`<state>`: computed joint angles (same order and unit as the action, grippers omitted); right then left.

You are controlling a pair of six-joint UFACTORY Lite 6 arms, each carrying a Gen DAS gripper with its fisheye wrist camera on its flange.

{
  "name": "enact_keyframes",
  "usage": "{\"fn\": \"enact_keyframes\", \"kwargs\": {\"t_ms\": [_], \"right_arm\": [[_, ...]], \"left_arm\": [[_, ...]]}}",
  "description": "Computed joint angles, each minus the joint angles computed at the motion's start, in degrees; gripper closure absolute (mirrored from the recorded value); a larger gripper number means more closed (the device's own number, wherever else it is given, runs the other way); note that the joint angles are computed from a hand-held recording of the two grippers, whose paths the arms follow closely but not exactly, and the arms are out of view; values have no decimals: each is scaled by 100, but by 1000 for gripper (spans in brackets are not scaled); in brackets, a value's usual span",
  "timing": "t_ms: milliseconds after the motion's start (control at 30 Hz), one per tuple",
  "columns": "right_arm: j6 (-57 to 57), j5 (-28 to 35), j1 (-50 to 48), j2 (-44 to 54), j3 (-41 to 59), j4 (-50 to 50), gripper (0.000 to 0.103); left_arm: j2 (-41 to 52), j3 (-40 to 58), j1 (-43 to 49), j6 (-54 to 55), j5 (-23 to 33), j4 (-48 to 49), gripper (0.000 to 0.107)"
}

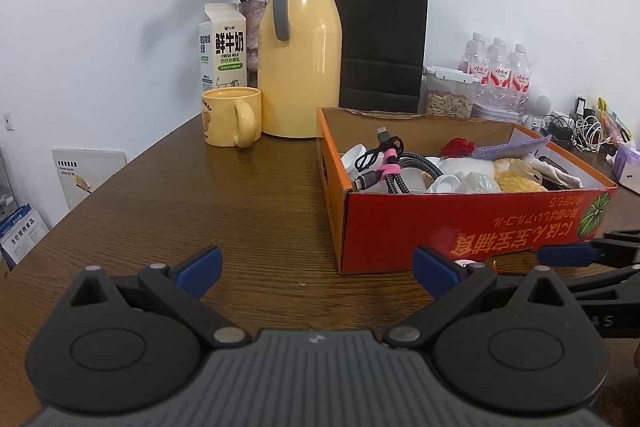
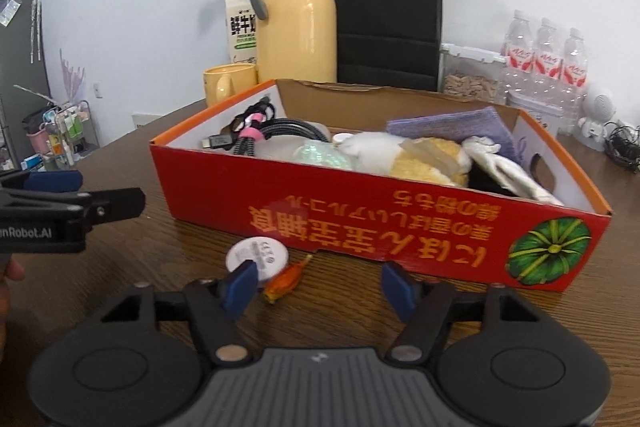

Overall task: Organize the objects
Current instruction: 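Grasp the orange clip with the right tool while the left tool grasps the round white disc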

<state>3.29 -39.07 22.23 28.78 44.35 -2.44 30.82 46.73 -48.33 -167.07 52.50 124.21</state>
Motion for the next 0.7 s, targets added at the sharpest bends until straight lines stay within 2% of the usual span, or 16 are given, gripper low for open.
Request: {"fn": "enact_keyframes", "kwargs": {"t_ms": [33,67,133,367,433,700], "right_arm": [[-8,93,32,65,99,45,52],[84,120,26,102,149,-31,54],[27,229,82,184,267,97,66],[11,201,50,252,298,153,81],[-61,164,78,264,290,170,90],[-46,12,73,206,164,60,93]], "left_arm": [[-3,-3,10,-8,-10,15,4],[0,0,12,-12,-16,21,4],[3,-4,10,-24,-5,32,4],[43,52,21,26,-45,-8,4],[64,78,20,57,-51,-37,4],[89,89,40,46,-51,-13,4]]}}
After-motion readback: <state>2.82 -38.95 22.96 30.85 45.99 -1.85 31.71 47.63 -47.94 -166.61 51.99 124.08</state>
